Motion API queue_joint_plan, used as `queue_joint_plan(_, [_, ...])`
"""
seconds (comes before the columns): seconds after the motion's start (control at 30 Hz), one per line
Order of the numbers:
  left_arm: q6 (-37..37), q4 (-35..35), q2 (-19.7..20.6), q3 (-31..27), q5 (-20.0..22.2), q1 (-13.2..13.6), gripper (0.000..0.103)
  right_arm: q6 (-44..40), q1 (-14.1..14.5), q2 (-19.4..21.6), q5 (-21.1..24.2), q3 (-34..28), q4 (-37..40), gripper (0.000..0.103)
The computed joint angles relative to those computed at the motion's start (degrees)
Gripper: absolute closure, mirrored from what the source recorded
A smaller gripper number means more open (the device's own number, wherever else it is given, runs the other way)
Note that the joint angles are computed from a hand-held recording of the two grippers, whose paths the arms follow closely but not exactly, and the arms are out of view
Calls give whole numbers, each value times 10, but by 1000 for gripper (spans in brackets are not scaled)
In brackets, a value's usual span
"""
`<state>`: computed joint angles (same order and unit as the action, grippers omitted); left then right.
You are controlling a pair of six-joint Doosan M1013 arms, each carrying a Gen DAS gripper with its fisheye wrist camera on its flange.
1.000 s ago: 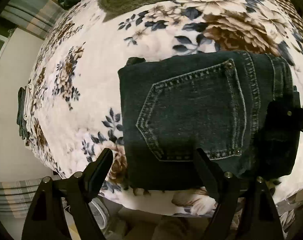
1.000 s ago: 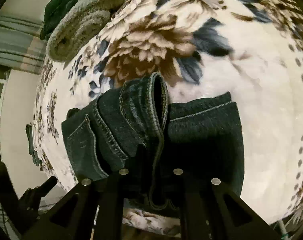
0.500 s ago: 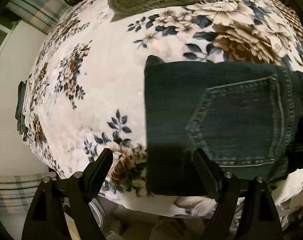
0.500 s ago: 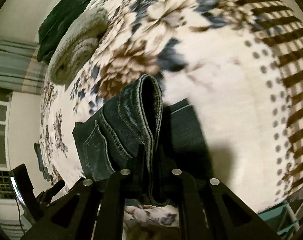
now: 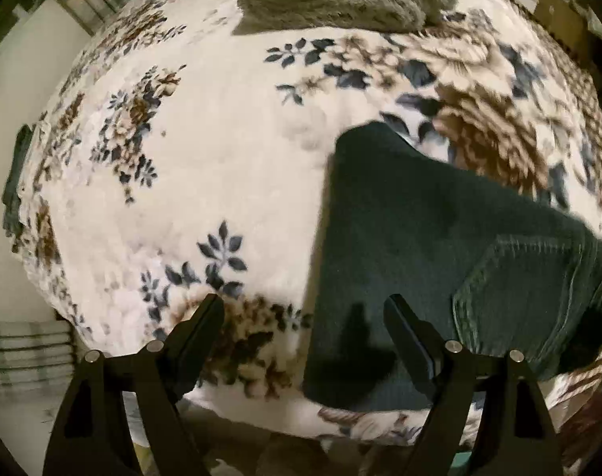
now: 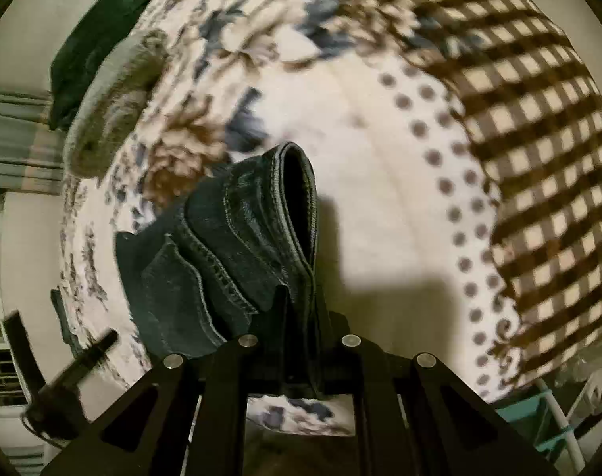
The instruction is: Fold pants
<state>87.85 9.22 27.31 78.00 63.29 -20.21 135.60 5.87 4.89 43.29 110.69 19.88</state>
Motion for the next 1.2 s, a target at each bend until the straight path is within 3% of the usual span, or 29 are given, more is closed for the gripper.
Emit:
queue_joint_plan(0.07, [6, -25, 7, -12, 1, 7, 21, 2, -3, 0, 7, 6, 7, 89])
queue_joint_plan(0.13, [9, -48, 16, -26, -2, 13, 21, 14, -10, 2, 13, 14, 24, 72])
queue_joint_plan(0.2, [15, -70, 27, -43, -4, 18, 21, 12, -21, 5, 16, 23, 55, 44])
queue_joint_plan(0.3, [28, -116, 51, -77, 8, 26, 21, -22, -41, -8, -20, 58, 148, 39])
queue_joint_plan(0.4, [41, -187, 81, -113, 36, 38, 21, -40, -41, -16, -42, 72, 178, 36])
queue_joint_plan(0.6, [23, -292, 143, -170, 108, 55, 22, -113, -39, -2, -37, 83, 268, 36])
queue_joint_plan(0.63, [21, -308, 151, -177, 118, 58, 27, -106, -35, -3, -44, 85, 260, 37])
queue_joint_plan(0.67, [20, -329, 155, -176, 117, 61, 47, -100, -33, -4, -49, 85, 253, 44])
queue_joint_plan(0.7, [16, -329, 157, -176, 115, 61, 51, -87, -30, -7, -53, 85, 239, 63])
queue_joint_plan(0.8, [27, -330, 155, -170, 105, 60, 67, -42, -23, -12, -54, 80, 188, 72])
queue_joint_plan(0.9, [9, -330, 163, -180, 101, 65, 79, 7, -17, -10, -35, 69, 137, 73])
queue_joint_plan(1.0, [2, -337, 172, -202, 107, 71, 79, 5, -21, -6, -23, 66, 142, 73])
queue_joint_plan(1.07, [32, -329, 168, -210, 120, 69, 76, -48, -30, -12, -28, 73, 192, 66])
queue_joint_plan(1.13, [61, -326, 155, -200, 126, 68, 65, -86, -37, -18, -39, 84, 244, 50])
queue_joint_plan(1.2, [81, -345, 136, -171, 123, 72, 32, -93, -38, -27, -49, 95, 263, 28])
